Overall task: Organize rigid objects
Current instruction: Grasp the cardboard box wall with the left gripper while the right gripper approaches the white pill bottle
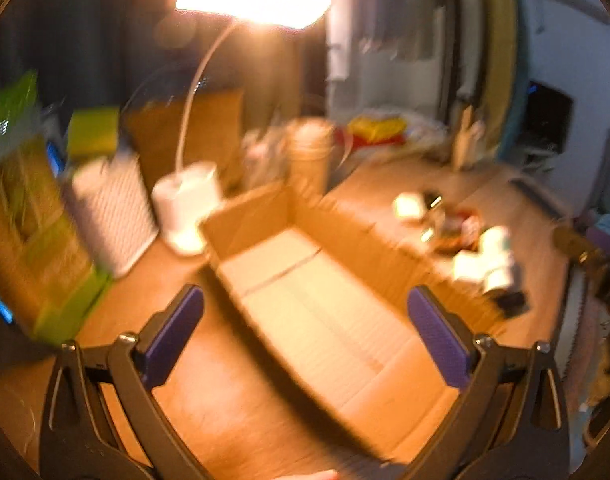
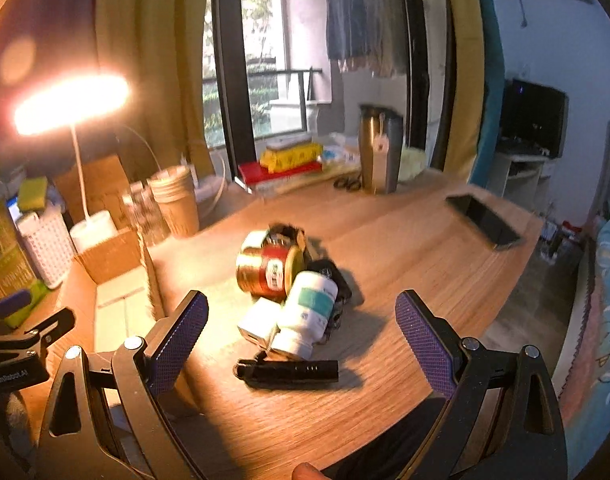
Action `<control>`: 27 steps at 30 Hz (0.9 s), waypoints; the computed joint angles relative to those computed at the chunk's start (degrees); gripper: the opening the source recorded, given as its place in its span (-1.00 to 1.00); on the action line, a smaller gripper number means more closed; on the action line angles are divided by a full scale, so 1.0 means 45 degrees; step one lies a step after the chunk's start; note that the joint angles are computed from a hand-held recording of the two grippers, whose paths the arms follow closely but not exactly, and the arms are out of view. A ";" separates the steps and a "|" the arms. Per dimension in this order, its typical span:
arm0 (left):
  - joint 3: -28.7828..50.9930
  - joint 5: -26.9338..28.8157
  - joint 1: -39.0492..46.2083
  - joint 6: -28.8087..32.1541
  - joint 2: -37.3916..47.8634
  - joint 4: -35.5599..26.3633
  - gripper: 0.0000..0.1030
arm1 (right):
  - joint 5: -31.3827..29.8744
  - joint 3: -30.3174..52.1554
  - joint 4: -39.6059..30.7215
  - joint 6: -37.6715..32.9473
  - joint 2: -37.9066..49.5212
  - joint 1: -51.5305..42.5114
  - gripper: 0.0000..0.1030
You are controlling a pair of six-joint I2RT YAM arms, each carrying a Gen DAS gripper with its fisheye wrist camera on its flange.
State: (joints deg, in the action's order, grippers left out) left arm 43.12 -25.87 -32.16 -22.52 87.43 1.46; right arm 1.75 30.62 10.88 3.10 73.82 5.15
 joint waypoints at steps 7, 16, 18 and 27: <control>0.0212 0.1432 0.0634 -0.1019 0.1252 -0.1324 0.97 | -0.1169 0.0459 0.0988 -0.0214 0.2447 -0.0781 0.88; 0.1288 0.3788 0.1085 -0.1381 0.2624 -0.2259 0.07 | -0.1832 0.0763 0.1213 -0.0279 0.3325 -0.1493 0.88; 0.1551 0.3923 0.1171 -0.1258 0.2717 -0.2476 -0.14 | -0.1861 0.0828 0.1177 -0.0315 0.3393 -0.1561 0.88; 0.2453 0.4414 0.2359 0.0051 0.3489 -0.2290 -0.79 | -0.1632 0.1627 0.0827 -0.0156 0.4130 -0.1356 0.88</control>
State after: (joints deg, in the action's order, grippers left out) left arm 54.16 -6.00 -21.55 -22.29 103.13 -8.85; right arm -5.60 37.94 14.60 2.40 92.41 -0.95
